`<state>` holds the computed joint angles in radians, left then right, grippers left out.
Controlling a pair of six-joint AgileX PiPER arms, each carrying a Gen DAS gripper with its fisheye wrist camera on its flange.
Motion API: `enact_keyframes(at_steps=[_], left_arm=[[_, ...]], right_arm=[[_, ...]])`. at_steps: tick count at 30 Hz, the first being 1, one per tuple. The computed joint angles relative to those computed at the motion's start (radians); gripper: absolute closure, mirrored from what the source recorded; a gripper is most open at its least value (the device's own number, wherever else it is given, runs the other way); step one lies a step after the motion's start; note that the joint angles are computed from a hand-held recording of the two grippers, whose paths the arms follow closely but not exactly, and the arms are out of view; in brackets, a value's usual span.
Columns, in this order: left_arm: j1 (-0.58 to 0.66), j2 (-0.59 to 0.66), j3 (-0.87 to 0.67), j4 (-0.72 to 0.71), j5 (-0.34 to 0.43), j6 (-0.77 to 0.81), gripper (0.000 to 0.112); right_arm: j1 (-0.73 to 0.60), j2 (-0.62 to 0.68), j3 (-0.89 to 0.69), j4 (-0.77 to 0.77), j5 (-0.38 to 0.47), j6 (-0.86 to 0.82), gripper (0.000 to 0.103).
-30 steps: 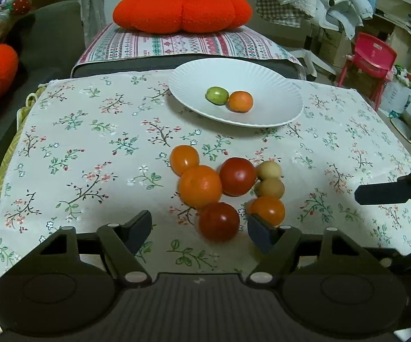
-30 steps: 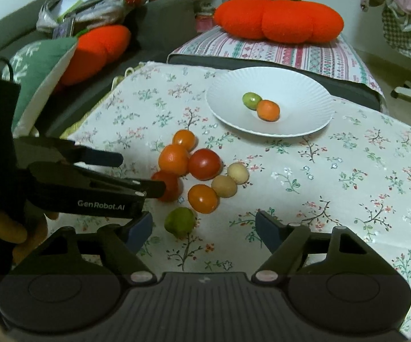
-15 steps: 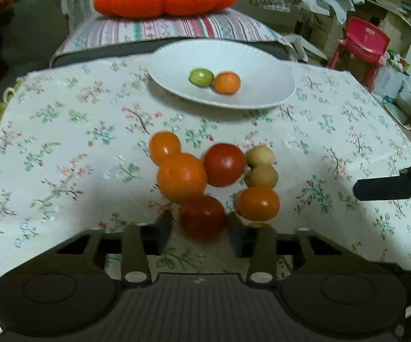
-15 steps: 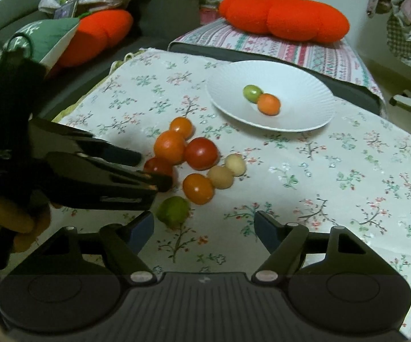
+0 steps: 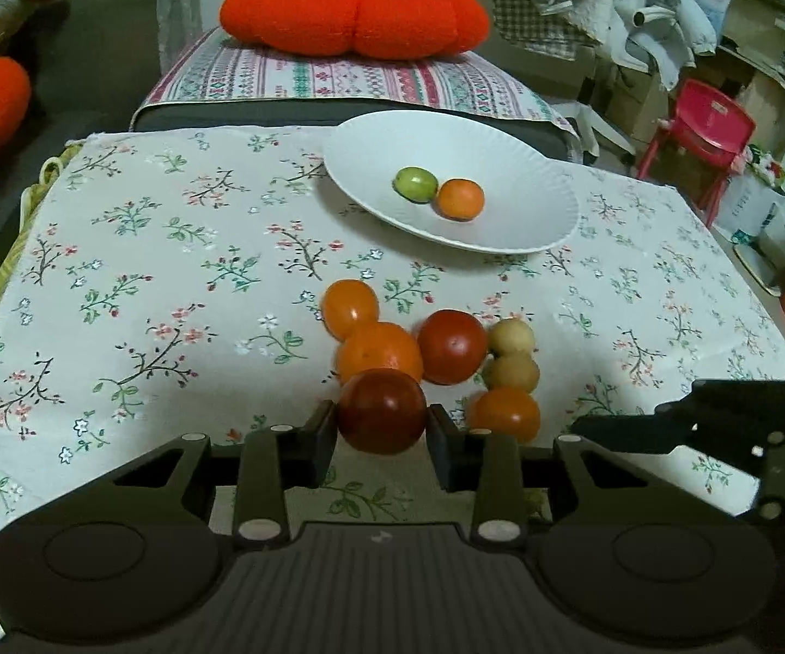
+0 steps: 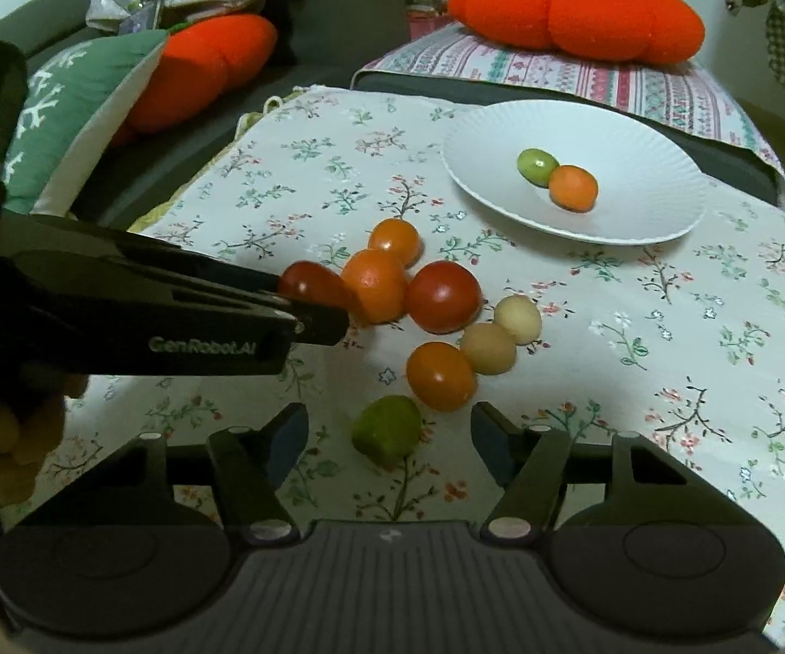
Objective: Organize fruits
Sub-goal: 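Grasp a red tomato with the left gripper while the right gripper grasps a green lime, then carry the tomato and lime in both grippers over the plate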
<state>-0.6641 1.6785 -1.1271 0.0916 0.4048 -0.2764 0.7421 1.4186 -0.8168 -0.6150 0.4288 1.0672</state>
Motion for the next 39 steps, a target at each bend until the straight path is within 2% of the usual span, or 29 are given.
enact_keyframes(at_steps=[5, 7, 9, 19, 27, 35, 39], left_arm=[[-0.003, -0.005, 0.002, 0.027, -0.009, -0.031, 0.093], [0.001, -0.006, 0.003, 0.032, -0.009, -0.039, 0.093], [0.003, -0.006, 0.004, 0.042, -0.009, -0.052, 0.093], [0.005, -0.018, 0.008, 0.052, -0.024, -0.061, 0.093], [0.018, -0.013, -0.015, 0.027, -0.037, -0.047, 0.093], [0.034, 0.007, -0.056, 0.04, -0.06, -0.039, 0.093], [0.024, 0.048, -0.098, 0.12, -0.064, -0.086, 0.093]], right_arm=[[-0.025, 0.048, -0.009, 0.065, -0.032, -0.027, 0.056], [-0.016, 0.066, -0.015, 0.036, -0.022, 0.001, 0.071], [-0.006, 0.068, -0.015, 0.006, -0.011, 0.029, 0.078], [0.004, 0.018, -0.023, 0.071, 0.023, -0.035, 0.079], [-0.016, -0.065, -0.012, -0.008, 0.054, 0.026, 0.079], [-0.126, -0.128, -0.003, -0.029, 0.054, -0.002, 0.079], [-0.185, -0.133, -0.005, -0.012, 0.045, -0.063, 0.079]])
